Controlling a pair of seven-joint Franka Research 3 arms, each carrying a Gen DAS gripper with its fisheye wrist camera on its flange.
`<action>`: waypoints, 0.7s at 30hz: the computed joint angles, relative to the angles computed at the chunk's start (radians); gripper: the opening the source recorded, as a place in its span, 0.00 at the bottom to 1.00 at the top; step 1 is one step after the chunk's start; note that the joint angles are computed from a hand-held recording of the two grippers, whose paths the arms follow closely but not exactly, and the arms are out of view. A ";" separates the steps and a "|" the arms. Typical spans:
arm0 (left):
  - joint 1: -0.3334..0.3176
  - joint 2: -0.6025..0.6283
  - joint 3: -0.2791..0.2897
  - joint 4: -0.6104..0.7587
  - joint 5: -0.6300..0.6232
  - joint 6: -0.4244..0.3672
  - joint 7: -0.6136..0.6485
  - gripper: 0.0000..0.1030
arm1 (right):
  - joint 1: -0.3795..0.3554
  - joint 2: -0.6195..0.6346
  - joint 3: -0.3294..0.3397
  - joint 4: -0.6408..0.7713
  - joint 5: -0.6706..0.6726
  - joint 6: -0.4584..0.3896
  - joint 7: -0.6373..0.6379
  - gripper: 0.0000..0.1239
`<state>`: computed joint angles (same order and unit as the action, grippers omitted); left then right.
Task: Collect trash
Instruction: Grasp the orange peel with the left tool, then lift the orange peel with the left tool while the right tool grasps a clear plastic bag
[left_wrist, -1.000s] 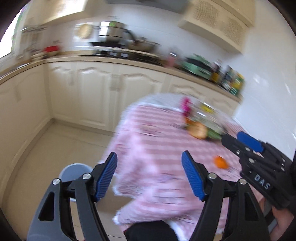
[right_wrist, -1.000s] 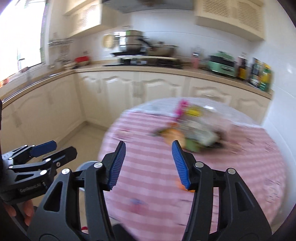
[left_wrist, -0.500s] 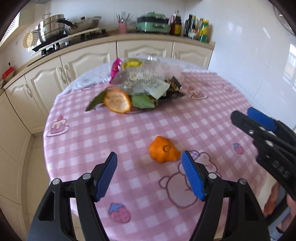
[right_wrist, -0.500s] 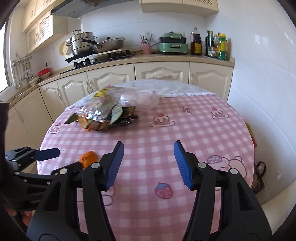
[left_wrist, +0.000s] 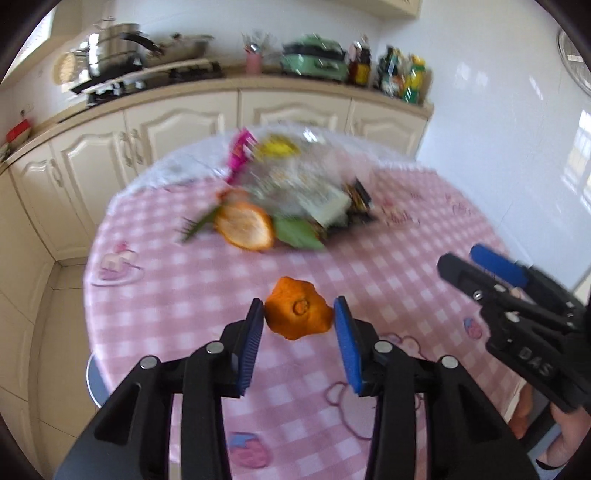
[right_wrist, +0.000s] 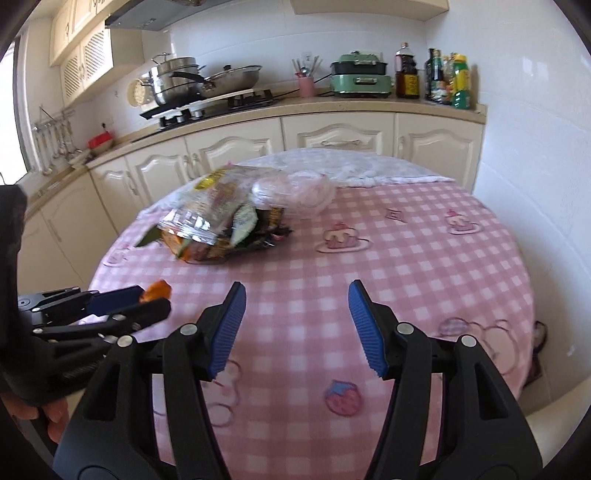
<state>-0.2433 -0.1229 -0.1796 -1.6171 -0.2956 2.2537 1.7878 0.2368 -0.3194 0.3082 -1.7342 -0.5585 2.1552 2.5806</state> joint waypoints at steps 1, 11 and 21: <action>0.006 -0.010 0.006 -0.008 -0.008 0.021 -0.007 0.37 | -0.003 0.017 0.003 0.019 -0.008 0.004 0.000 0.47; 0.080 0.016 0.042 0.036 0.090 0.159 -0.187 0.37 | 0.062 0.241 -0.075 0.265 0.013 0.075 0.031 0.47; 0.129 0.048 0.056 0.070 0.076 0.164 -0.172 0.37 | 0.143 0.438 -0.204 0.468 0.202 0.081 -0.024 0.48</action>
<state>-0.1147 -0.0748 -0.1234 -1.5472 -0.2197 2.4173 1.6161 0.3795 0.1185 0.1046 -1.2663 -0.3560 2.2365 2.5569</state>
